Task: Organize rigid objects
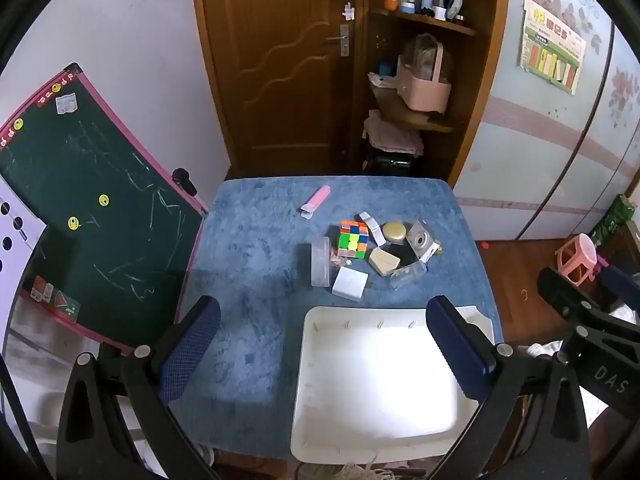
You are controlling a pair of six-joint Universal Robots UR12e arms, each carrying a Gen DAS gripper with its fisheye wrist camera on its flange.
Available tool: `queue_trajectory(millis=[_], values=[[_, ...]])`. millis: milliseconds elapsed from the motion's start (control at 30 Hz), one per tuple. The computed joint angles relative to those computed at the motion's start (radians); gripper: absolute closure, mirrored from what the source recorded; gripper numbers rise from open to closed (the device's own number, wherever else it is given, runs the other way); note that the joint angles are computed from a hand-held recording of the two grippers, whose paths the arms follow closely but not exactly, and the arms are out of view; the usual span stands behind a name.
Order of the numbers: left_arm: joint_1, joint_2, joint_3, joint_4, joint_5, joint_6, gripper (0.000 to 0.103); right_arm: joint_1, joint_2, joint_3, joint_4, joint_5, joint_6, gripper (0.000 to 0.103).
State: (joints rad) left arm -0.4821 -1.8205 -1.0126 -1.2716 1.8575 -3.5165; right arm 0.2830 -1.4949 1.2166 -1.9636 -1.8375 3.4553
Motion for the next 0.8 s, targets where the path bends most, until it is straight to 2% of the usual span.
queue_trajectory(millis=[633, 667, 800], values=[[0.006, 0.004, 0.008, -0.006, -0.011, -0.005, 0.001, 0.02, -0.004, 0.013, 0.007, 0.01, 0.004, 0.001], [0.012, 0.023, -0.028, 0.021, -0.017, -0.005, 0.001, 0.021, -0.006, 0.016, 0.007, 0.009, 0.004, 0.001], [0.011, 0.027, -0.036, 0.023, -0.019, -0.006, 0.001, 0.023, -0.005, 0.011, 0.016, 0.008, 0.008, 0.001]])
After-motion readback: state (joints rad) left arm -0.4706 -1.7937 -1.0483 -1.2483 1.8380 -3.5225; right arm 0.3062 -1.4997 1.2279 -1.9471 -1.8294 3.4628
